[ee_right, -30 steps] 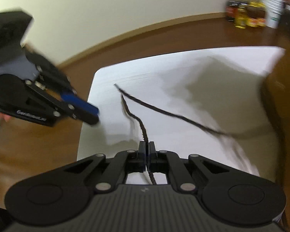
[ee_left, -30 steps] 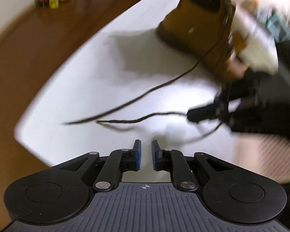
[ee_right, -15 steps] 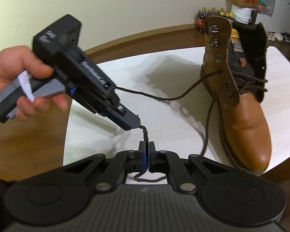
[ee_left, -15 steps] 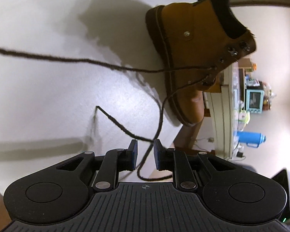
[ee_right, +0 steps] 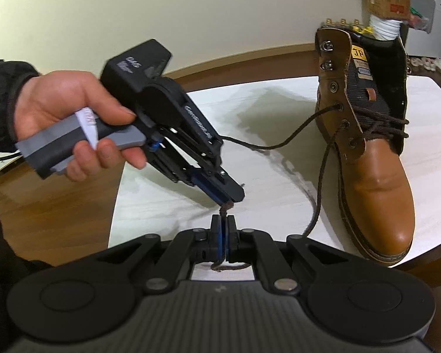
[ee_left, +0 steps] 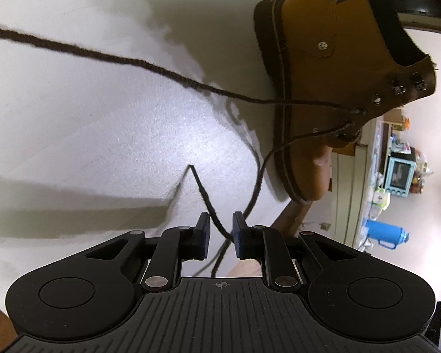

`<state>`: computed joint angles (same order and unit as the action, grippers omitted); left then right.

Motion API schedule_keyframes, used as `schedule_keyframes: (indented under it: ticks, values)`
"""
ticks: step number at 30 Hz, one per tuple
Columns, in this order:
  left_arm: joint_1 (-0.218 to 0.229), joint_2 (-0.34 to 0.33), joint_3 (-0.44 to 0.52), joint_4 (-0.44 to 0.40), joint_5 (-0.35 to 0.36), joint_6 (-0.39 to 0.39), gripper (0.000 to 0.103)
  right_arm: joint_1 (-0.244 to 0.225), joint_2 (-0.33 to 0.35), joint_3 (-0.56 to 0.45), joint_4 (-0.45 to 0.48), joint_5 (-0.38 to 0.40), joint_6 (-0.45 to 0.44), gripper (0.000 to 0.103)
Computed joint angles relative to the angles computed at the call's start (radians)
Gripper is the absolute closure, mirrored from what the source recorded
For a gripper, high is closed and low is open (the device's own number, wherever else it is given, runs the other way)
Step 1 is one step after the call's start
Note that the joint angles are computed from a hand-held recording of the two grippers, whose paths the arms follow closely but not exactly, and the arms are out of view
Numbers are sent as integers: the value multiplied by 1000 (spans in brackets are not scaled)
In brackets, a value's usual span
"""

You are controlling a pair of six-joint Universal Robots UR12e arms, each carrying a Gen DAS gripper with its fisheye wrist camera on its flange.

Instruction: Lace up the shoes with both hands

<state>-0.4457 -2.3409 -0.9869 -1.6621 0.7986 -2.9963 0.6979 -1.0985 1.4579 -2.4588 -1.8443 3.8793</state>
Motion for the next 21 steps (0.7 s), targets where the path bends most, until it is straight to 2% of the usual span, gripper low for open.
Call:
schedule_keyframes:
  ticks: [4, 7, 8, 12, 13, 16, 19, 21]
  values:
    - [-15, 11, -1, 32, 55, 83, 100, -2, -11, 19, -15, 26, -6, 100]
    - [-30, 40, -21, 124, 126, 191, 100, -8, -25, 39, -26, 54, 29, 99]
    - [-38, 55, -34, 178, 156, 247, 100, -10, -27, 45, -27, 56, 44, 99]
    - [-52, 100, -57, 302, 168, 439, 100, -19, -60, 86, -9, 32, 204, 96]
    - [-56, 108, -62, 332, 162, 471, 100, -21, -68, 94, 1, 17, 242, 93]
    - [-68, 129, -75, 422, 143, 532, 100, -21, -87, 94, 88, -102, 311, 90]
    - [-90, 141, -88, 546, 149, 544, 100, -32, -99, 97, 130, -191, 297, 90]
    - [-109, 144, -95, 638, 171, 549, 100, -49, -112, 120, 95, -225, 269, 90]
